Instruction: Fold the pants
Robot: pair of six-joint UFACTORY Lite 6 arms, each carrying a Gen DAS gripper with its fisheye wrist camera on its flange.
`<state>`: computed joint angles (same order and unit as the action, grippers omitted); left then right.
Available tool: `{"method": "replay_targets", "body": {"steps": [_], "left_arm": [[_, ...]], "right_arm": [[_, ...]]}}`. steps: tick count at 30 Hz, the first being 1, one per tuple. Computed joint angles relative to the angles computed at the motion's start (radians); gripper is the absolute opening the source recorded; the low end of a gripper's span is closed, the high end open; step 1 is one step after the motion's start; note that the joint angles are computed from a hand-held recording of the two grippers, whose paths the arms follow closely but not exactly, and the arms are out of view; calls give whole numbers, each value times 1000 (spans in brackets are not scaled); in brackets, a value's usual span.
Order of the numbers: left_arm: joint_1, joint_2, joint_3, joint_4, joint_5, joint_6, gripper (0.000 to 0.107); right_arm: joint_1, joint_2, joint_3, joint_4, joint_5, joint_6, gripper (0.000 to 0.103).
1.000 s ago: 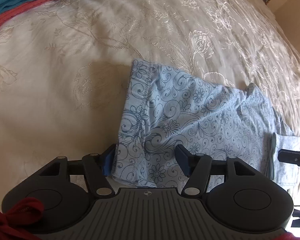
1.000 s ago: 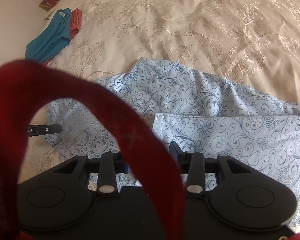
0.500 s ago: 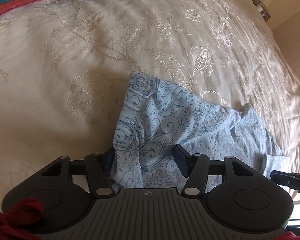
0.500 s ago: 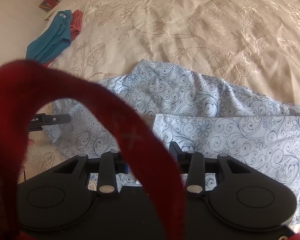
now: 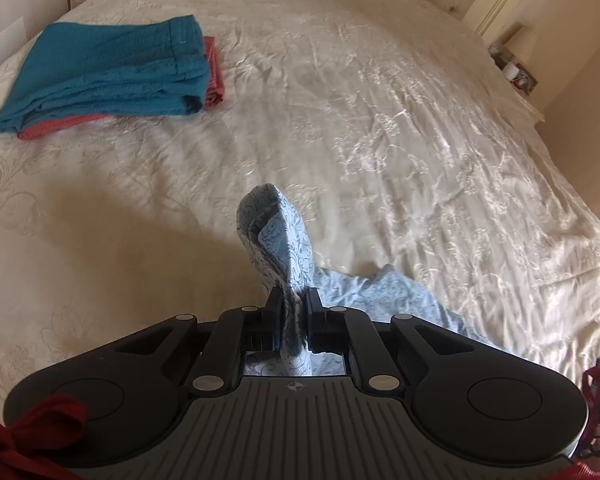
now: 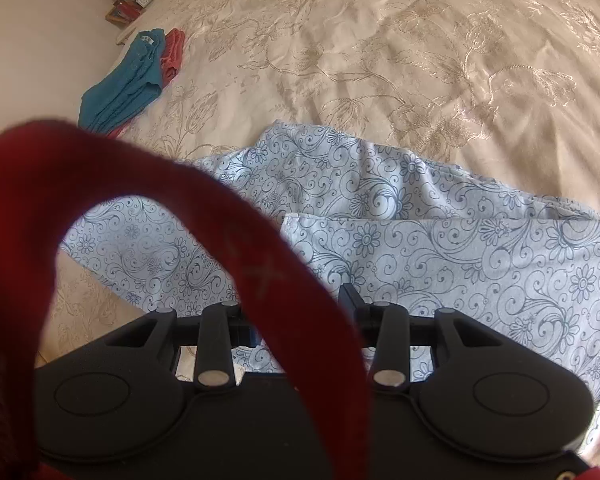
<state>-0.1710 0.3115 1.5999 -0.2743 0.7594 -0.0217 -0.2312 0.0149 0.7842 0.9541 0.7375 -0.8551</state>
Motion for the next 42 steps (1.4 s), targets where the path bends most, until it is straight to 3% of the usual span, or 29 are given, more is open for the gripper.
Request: {"method": "replay_targets", "body": {"steps": [7, 13, 19, 28, 33, 35, 42], "left_arm": [[-401, 64, 183, 269, 4, -407, 11], [-658, 383, 471, 306, -3, -567, 11], [-760, 753, 908, 215, 188, -548, 13], [-750, 533, 580, 55, 71, -342, 16], [-717, 446, 466, 164, 50, -396, 16], [-680, 401, 387, 191, 43, -438, 16], [-530, 277, 161, 229, 50, -454, 16]], "right_arm": [[-316, 35, 52, -56, 202, -205, 50], [-561, 149, 171, -134, 312, -321, 50], [-698, 244, 273, -223, 345, -366, 50], [-740, 250, 312, -240, 285, -378, 50], [-715, 245, 301, -155, 278, -388, 51], [-691, 228, 267, -122, 275, -388, 56], [-587, 112, 81, -131, 125, -419, 57]]}}
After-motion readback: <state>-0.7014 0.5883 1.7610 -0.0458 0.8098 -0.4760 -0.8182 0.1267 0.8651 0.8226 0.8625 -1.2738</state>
